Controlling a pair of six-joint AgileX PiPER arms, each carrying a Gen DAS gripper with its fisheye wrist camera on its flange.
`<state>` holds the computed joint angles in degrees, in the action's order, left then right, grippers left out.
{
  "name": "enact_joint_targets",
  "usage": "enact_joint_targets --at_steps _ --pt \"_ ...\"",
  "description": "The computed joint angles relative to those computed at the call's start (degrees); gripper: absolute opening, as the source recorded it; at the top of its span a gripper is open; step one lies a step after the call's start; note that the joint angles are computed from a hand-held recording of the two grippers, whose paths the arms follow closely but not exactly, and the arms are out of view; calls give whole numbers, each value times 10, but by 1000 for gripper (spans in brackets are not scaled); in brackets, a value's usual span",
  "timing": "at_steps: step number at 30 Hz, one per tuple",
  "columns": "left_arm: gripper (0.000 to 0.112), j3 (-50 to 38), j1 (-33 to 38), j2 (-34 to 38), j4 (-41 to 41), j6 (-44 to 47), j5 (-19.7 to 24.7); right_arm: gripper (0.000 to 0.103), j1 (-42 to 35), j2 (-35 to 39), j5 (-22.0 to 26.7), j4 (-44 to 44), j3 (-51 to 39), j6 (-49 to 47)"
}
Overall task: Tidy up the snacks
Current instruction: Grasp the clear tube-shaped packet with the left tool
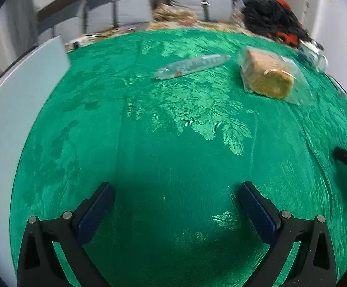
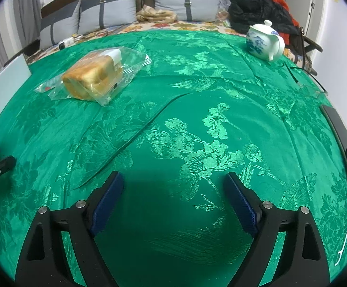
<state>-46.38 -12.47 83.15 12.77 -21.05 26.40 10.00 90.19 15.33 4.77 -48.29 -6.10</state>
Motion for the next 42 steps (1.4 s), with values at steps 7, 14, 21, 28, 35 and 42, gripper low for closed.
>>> enact_joint_targets --at_steps 7,14,21,28,35,42 --pt "102 -227 58 114 -88 226 123 90 0 0 0 0 0 0" --pt "102 -542 44 319 -97 330 267 90 0 0 0 1 0 0" --pt "102 -729 42 452 -125 324 337 90 0 0 0 1 0 0" --pt "57 -764 61 482 -185 319 349 90 0 0 0 1 1 -1" --pt "18 -611 61 392 -174 310 277 91 1 1 0 1 -1 -2" --pt "18 -293 86 184 -181 266 167 91 1 1 0 0 -1 0"
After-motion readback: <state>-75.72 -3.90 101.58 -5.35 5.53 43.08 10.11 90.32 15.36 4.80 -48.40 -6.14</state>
